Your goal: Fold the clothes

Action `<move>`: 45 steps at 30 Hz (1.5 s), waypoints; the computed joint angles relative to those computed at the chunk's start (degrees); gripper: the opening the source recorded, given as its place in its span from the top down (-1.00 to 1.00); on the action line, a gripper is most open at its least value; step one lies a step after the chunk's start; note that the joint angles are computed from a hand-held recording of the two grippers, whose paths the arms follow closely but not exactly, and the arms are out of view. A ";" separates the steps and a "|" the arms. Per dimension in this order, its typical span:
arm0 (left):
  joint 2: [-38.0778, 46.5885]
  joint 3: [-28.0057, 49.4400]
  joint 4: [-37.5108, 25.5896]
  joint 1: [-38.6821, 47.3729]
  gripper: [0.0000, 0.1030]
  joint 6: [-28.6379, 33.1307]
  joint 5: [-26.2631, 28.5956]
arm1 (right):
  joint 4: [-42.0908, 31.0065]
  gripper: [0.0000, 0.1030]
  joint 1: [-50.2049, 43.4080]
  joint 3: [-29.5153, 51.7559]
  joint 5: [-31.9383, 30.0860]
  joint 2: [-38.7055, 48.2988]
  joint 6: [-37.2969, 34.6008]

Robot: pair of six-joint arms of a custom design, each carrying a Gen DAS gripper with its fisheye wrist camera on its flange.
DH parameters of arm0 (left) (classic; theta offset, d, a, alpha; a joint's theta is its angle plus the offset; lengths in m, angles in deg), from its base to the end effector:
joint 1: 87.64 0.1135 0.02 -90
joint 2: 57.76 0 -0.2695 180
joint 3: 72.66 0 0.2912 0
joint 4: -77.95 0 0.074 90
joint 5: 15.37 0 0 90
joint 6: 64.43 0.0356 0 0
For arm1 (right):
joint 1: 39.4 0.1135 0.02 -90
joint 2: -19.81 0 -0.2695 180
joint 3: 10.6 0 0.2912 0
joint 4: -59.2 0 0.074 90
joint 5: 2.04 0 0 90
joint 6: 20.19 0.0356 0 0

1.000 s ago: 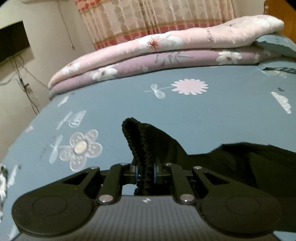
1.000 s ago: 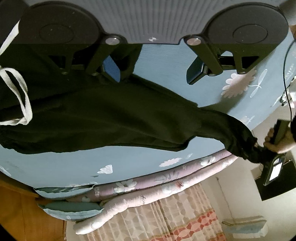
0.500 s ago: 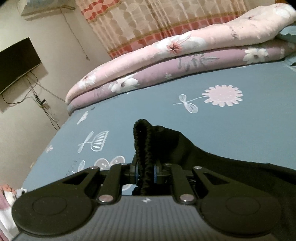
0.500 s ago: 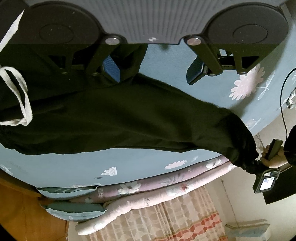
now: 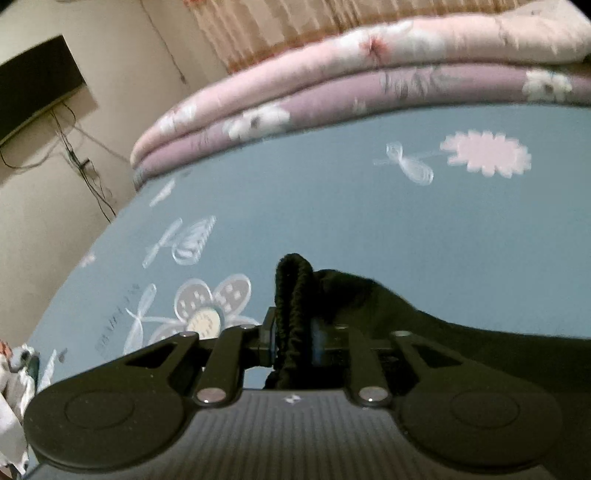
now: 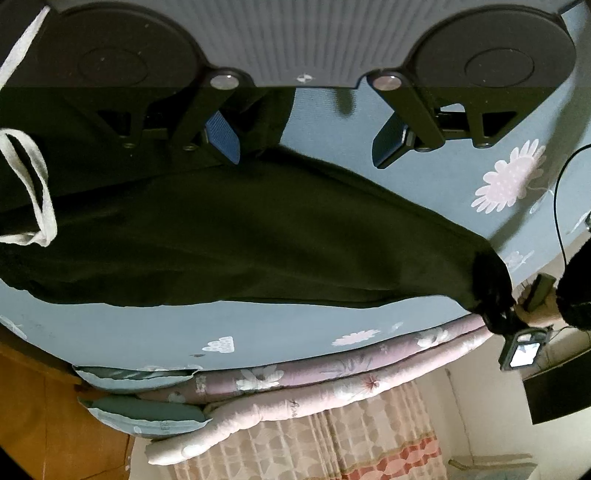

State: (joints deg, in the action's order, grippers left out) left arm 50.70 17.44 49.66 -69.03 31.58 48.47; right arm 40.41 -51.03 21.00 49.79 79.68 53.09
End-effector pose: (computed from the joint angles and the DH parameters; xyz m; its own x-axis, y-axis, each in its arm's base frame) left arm 0.4257 0.1599 0.2004 -0.7454 -0.1518 -0.6491 -0.4979 0.7742 0.3907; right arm 0.2108 -0.0209 0.1340 -0.6137 -0.1046 -0.7826 -0.4494 0.8612 0.2373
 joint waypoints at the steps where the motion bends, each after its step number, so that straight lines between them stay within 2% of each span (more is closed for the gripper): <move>1: 0.47 -0.17 0.14 0.14 0.52 -0.17 -0.04 | 0.04 -0.62 0.04 0.02 0.07 0.13 -0.12; 4: 0.98 -1.15 1.06 0.50 0.16 -0.78 -0.21 | -0.01 -0.63 0.33 0.17 0.53 0.53 -0.26; 7: 0.69 -1.95 1.99 0.93 0.10 -1.57 -0.75 | -0.02 -0.65 0.74 -0.03 1.01 0.11 -0.32; 11: -1.04 -2.82 1.81 1.82 -0.10 -3.66 -1.35 | -0.68 -0.72 1.14 0.14 1.51 -0.06 -0.45; 16: -4.12 -4.19 -0.86 2.43 -0.11 -4.21 -0.04 | -1.80 -0.83 1.12 0.38 1.89 -0.47 -0.73; 23: -13.28 -7.10 -9.52 -0.22 -0.11 -5.70 2.51 | -3.20 -0.98 0.80 -0.10 1.89 -3.29 -0.02; 25: -16.69 -7.56 -12.73 -2.52 -0.11 -5.46 1.92 | -3.83 -1.00 0.03 -0.17 0.84 -4.18 0.29; 30: -24.83 -7.94 -20.56 -10.34 -0.27 -5.70 1.98 | -5.27 -1.00 -3.57 0.41 -3.65 -4.98 0.59; 36: -30.92 -9.42 -28.91 -21.24 -0.28 -11.60 5.41 | -6.89 -1.00 -7.11 1.64 -8.60 -4.58 0.17; 39: -33.07 -11.99 -30.09 -25.26 -0.28 -14.72 10.06 | -7.08 -1.00 -7.16 1.73 -9.42 -4.87 0.06; 45: -36.98 -22.38 -23.77 -27.40 -0.30 -16.67 17.73 | -6.70 -1.00 -5.77 1.22 -8.11 -5.10 -0.78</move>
